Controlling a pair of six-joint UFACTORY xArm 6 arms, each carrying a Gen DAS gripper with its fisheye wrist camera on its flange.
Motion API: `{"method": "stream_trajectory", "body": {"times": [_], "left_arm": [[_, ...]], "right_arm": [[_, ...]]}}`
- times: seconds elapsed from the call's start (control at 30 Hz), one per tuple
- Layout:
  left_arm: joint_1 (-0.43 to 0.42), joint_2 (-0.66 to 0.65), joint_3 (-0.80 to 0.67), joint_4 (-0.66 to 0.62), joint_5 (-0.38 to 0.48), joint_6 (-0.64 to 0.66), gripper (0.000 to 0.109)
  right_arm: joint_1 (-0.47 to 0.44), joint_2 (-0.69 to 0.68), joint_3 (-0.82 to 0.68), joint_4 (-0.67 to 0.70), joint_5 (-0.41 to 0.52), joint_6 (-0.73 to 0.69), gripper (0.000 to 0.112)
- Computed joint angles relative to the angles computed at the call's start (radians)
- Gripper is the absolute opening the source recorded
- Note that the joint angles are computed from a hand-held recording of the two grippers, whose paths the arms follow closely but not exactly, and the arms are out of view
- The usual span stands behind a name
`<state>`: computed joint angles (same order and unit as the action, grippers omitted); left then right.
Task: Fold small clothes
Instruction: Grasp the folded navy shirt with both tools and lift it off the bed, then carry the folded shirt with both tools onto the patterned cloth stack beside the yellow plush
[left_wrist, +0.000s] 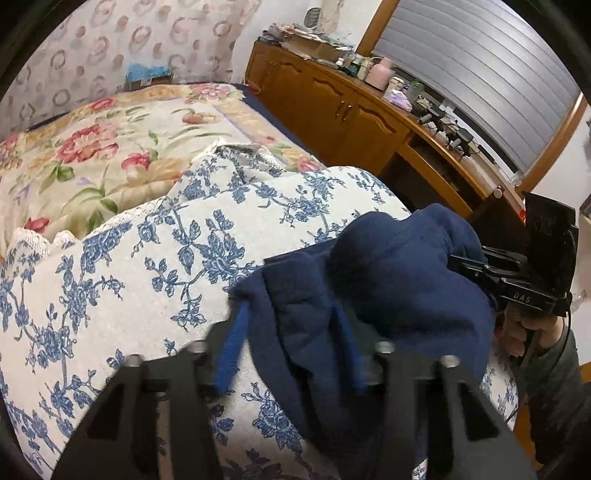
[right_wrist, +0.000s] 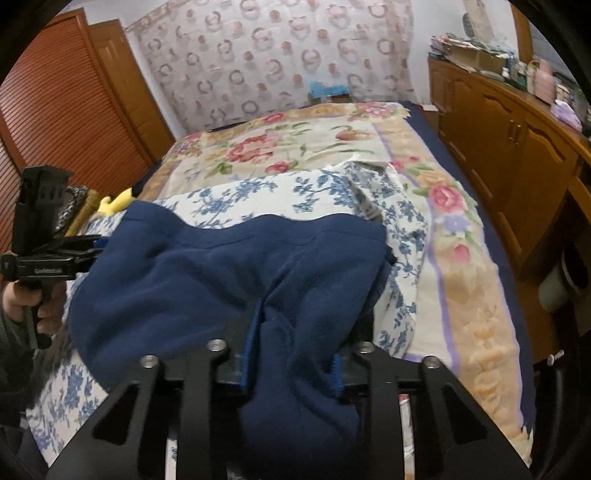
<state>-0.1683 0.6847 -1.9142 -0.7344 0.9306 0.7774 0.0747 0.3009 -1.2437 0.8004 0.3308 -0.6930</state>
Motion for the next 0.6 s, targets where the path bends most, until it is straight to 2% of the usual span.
{"method": "stream_trajectory", "body": {"times": [0.07,0.1,0.2,0.27,0.47,0.6], "left_arm": [[0.001,-0.018,0.019,-0.018,-0.008,0.028,0.014],[0.000,-0.035,0.039,-0.028,-0.020,0.048,0.012],[0.001,-0.116,0.133,-0.101,-0.074,0.127,0.011],[0.011,-0.160,0.173,-0.156,-0.080,0.167,0.010],[0.052,-0.309,0.316,-0.290,-0.107,0.291,0.010],[0.101,-0.400,0.400,-0.356,-0.125,0.359,0.010]], "right_arm": [[0.008,-0.011,0.012,0.017,-0.014,-0.036,0.019],[0.012,-0.017,0.019,0.027,-0.027,-0.046,0.017],[0.024,-0.050,0.044,0.110,-0.065,-0.120,0.016],[0.039,-0.084,0.063,0.165,-0.091,-0.170,0.015],[0.096,-0.152,0.086,0.180,-0.172,-0.210,0.015],[0.138,-0.167,0.062,0.155,-0.191,-0.205,0.014]]}}
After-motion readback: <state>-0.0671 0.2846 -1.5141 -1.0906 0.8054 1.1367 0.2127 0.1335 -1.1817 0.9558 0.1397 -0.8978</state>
